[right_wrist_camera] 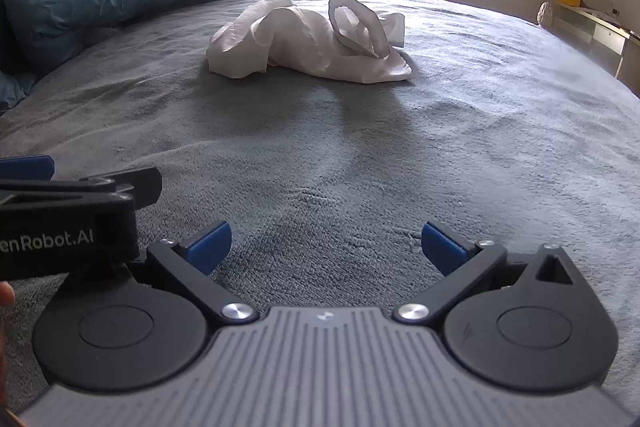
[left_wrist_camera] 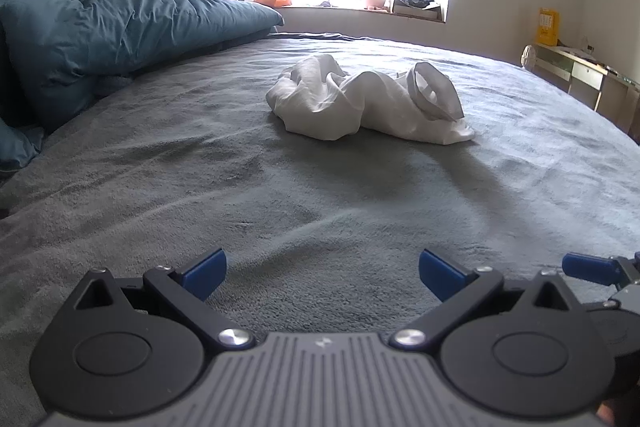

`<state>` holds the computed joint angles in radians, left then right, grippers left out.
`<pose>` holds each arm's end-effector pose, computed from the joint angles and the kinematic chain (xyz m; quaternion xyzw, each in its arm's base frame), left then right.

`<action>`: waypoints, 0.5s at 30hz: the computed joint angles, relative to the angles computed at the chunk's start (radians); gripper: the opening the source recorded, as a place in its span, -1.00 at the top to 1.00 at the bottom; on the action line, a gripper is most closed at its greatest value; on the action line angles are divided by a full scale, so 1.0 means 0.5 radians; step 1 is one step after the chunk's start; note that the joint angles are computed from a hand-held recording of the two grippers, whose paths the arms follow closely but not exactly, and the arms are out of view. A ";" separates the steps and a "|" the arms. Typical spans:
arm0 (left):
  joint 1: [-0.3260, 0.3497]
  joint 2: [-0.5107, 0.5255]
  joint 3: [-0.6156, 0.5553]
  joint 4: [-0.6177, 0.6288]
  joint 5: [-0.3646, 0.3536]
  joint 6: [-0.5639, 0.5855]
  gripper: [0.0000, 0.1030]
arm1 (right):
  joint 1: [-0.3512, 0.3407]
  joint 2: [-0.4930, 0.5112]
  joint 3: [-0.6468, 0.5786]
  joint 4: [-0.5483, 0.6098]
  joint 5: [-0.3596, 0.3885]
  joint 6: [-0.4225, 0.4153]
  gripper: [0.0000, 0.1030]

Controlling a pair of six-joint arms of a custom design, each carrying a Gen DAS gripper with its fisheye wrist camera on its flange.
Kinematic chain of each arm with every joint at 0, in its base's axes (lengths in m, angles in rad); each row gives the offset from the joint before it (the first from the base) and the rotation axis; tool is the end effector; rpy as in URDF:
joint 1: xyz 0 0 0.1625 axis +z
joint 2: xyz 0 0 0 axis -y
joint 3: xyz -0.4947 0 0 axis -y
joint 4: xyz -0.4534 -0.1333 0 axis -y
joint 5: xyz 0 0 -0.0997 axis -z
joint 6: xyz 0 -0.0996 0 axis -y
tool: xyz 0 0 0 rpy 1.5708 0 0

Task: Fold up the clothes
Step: 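Move both grippers open toward the crumpled white shirt on the bed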

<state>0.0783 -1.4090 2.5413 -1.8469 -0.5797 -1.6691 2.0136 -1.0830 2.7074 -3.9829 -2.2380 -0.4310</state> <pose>-0.2785 -0.2391 0.1292 0.1261 0.8146 -0.4362 0.3609 0.2076 -0.2705 0.1622 0.2553 -0.8437 0.3644 0.3002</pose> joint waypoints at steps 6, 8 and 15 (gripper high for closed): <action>0.024 0.034 -0.044 0.098 0.000 0.004 -1.00 | -0.049 0.002 0.003 -0.009 0.080 -0.003 -0.97; 0.028 0.048 -0.057 0.132 0.000 -0.017 -1.00 | -0.070 -0.002 0.012 -0.028 0.109 -0.011 -0.97; 0.021 0.071 -0.079 0.195 -0.009 -0.057 -1.00 | -0.133 -0.037 0.030 0.003 0.165 0.034 -0.97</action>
